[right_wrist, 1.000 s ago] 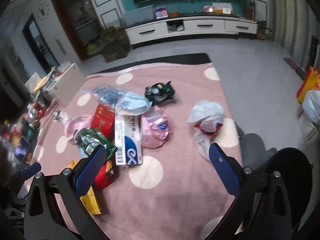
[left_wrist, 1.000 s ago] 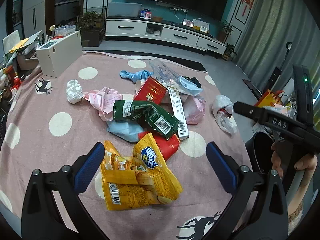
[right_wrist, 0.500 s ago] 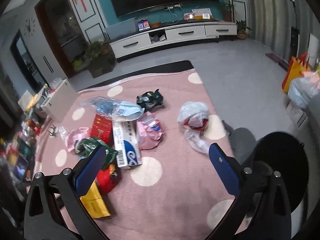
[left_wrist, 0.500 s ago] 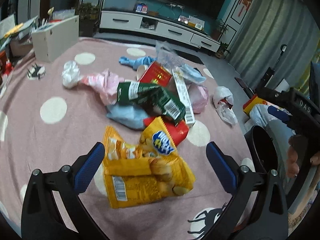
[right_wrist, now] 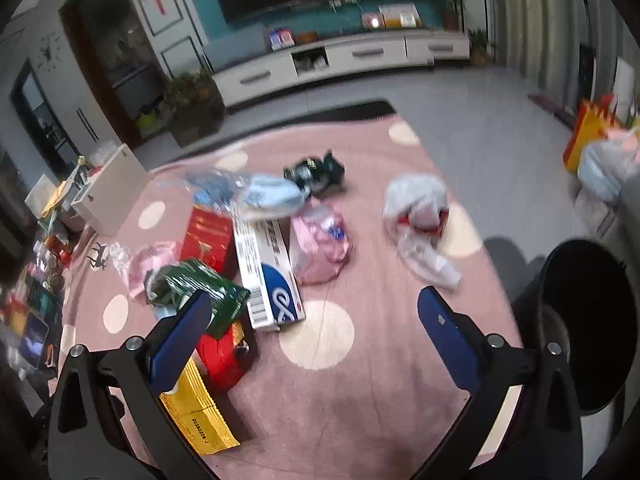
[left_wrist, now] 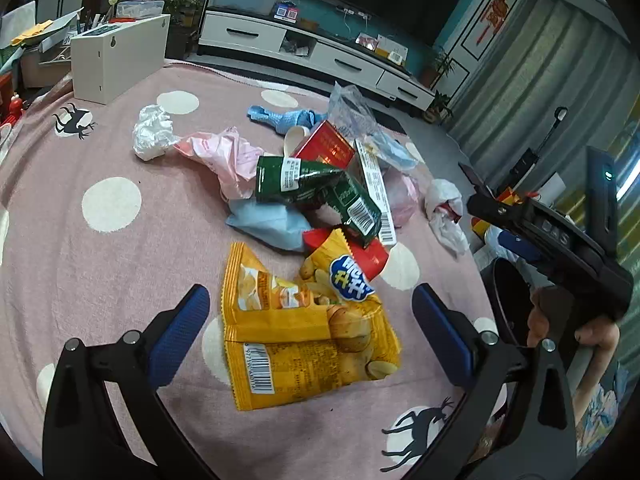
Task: Collect trash
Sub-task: 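Move the left tool toward the yellow chip bag on the rug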
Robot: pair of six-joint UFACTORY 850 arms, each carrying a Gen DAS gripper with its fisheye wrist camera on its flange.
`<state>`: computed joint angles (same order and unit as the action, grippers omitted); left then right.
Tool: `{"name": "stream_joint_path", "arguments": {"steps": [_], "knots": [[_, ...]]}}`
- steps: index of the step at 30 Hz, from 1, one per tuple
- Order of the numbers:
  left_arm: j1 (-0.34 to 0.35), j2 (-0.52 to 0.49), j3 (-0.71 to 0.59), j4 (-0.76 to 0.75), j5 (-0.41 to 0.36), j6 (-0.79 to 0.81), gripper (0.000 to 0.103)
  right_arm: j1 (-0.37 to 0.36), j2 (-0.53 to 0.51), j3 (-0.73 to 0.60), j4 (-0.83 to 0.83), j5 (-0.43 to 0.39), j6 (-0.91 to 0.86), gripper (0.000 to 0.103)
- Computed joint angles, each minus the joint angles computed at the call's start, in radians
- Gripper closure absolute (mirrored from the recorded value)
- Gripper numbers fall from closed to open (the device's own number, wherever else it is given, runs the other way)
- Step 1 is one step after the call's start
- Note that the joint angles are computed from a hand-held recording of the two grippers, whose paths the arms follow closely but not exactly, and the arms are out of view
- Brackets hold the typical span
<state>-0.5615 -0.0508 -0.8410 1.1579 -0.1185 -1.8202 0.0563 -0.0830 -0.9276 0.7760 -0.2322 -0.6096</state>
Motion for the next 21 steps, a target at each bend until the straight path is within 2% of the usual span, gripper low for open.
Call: {"name": "stream_joint_path", "arguments": {"steps": [4,9,14,16,19,21], "knots": [[0.002,-0.01,-0.006,-0.084,-0.012,0.09,0.003,0.011,-0.019,-0.007,-0.126,0.022,0.125,0.003],[0.013,-0.014,-0.005,-0.14,-0.004,0.14,0.003,0.006,-0.033,-0.015,-0.126,0.013,0.127,0.003],[0.018,-0.022,-0.005,-0.151,0.007,0.154,0.003,0.004,-0.039,-0.018,-0.2,0.021,0.193,0.003],[0.02,-0.03,-0.009,-0.199,0.01,0.203,0.003,0.004,-0.039,-0.017,-0.234,0.027,0.226,0.003],[0.021,-0.041,-0.014,-0.238,0.014,0.246,0.003,0.01,-0.044,-0.021,-0.402,0.046,0.383,0.003],[0.024,-0.05,-0.018,-0.288,0.022,0.293,0.003,0.009,-0.049,-0.024,-0.432,0.048,0.405,0.003]]}}
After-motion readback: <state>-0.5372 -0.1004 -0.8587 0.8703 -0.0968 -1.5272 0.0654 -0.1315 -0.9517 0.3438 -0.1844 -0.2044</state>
